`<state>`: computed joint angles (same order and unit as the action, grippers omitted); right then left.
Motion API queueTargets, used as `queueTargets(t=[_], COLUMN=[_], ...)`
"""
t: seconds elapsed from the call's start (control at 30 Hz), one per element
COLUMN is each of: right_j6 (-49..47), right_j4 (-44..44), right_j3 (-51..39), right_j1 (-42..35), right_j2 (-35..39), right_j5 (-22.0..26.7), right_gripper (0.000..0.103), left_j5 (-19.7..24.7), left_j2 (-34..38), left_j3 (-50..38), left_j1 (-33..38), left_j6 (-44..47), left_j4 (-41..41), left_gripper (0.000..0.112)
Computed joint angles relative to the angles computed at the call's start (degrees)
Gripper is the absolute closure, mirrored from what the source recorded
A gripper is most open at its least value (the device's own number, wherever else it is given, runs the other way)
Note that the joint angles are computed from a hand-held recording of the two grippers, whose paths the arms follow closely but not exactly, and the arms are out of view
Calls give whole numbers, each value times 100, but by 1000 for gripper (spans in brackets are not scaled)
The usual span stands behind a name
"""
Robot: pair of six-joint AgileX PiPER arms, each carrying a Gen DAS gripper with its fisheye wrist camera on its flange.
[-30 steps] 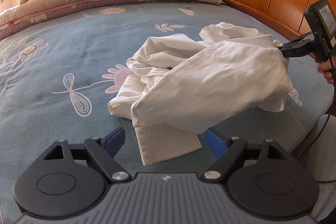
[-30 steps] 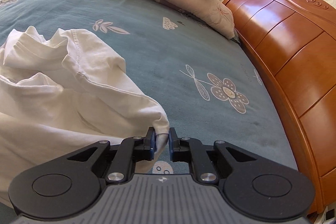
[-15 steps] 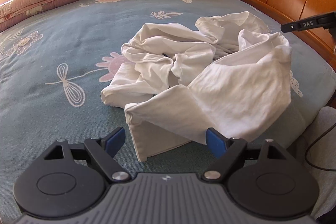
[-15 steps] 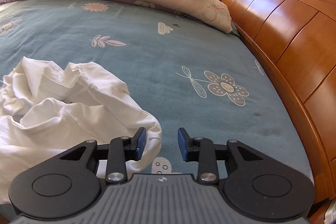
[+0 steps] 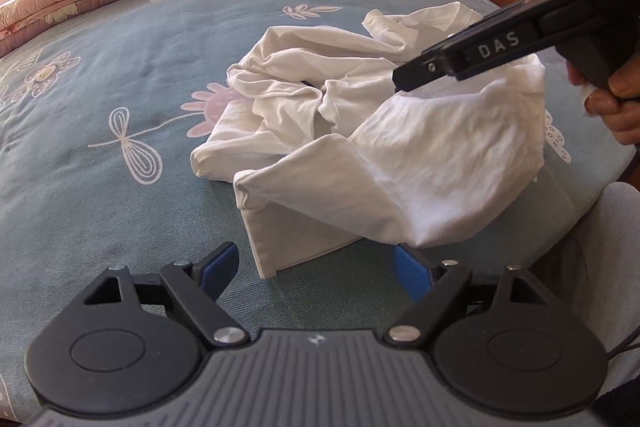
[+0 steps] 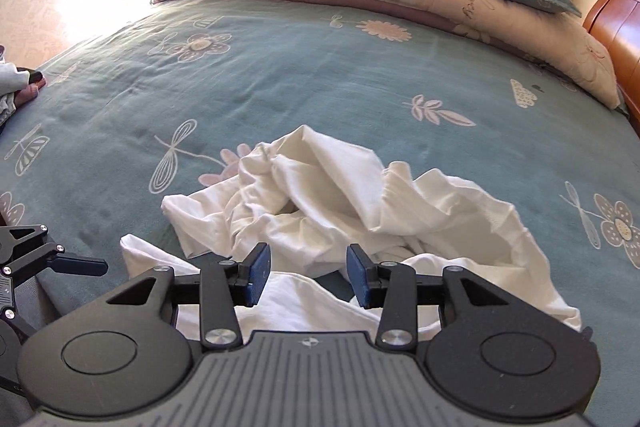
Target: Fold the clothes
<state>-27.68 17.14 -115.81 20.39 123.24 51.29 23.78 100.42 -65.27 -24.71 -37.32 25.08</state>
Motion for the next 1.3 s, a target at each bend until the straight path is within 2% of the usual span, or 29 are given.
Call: queueTargets(t=[0.13,0.27,0.53,0.77,0.93,1.03,1.13,1.3], right_j6=[124,146,72,236,-146,-536,-687,-396], right_j4=[-499,-959,-964,-1225,-489,117,418,495], right_j3=[301,797,1214,1436,1662,1674,1420,636], right_j1=[90,-171,-882,-1088,-1196,-1185,-1037,-763], right_j2=[57,-158,-338,-449,-846,-1000,-900,-183], right_j5=[-98,-318,-325,-510,-627,-724,-677,-229], right_gripper=[57,57,57,57,55,49,48,48], left_j5=[220,304,326,427,525,564,572,541], left_j2=[-56,41,302,452,539,594,629,548], left_j3=[50,-63,-436,-597,-699,-777,-829,-724], left_j1=[-281,-471,-618,-622,-596,-589,-588,-599], left_j6=[-914,-1388,-1009,-844,-770,-719,-649,-635], left_j4=[983,1519,1150,994,959,923,870,840], left_gripper=[28,28,27,27,27,27,27,27])
